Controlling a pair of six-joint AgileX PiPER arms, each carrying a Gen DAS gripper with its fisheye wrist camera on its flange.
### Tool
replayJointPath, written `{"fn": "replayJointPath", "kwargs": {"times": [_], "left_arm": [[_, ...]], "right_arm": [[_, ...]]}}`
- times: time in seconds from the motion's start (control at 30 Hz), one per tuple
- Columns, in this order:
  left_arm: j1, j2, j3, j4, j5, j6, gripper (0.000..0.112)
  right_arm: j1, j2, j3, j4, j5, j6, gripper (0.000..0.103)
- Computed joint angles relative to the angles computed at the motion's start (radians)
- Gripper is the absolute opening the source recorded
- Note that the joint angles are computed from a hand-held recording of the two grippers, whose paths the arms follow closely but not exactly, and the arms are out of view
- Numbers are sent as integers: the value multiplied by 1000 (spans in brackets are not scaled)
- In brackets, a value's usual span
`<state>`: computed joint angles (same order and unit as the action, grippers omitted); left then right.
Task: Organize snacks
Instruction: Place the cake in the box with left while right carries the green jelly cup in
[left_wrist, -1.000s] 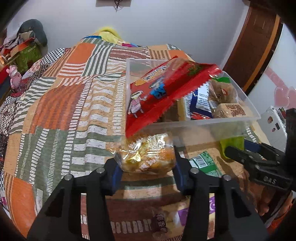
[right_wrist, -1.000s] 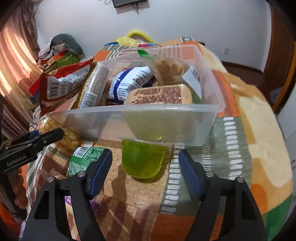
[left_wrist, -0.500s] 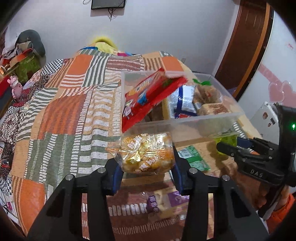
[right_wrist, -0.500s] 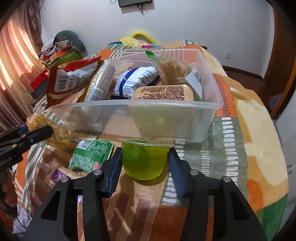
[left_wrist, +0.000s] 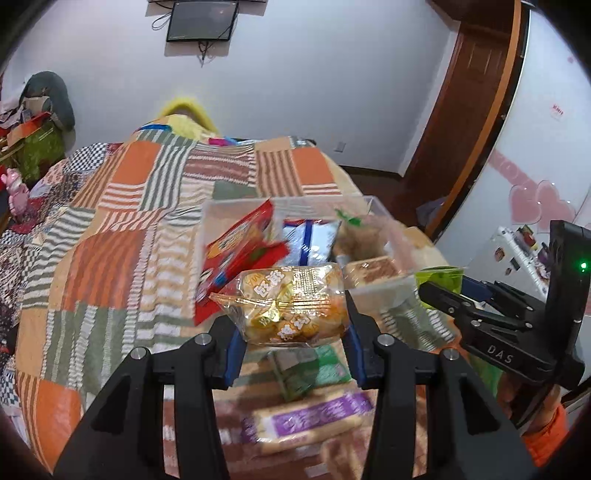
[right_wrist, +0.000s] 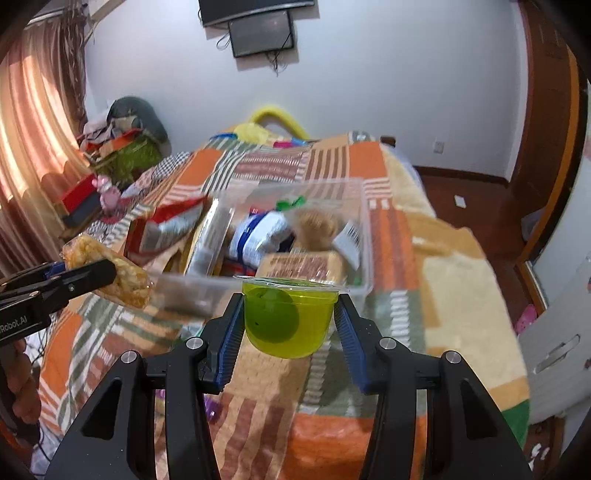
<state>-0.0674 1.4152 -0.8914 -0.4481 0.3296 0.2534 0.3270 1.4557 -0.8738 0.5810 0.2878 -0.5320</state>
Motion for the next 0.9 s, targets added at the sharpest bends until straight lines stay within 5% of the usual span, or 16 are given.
{"fn": "replayJointPath", "kwargs": {"times": [0.27,0.8,0.9], "left_arm": [[-35,130,-139,-52,15,48,45],[-108,409,-409,278,46,-239,46],[-90,429,-425,175,80,-153,48]], "right_arm": [[11,81,-75,-23,-37,40,46],[-19,219,-193,-48,-15,28,46],[-29,206,-184,-23,-1,-4,46]]}}
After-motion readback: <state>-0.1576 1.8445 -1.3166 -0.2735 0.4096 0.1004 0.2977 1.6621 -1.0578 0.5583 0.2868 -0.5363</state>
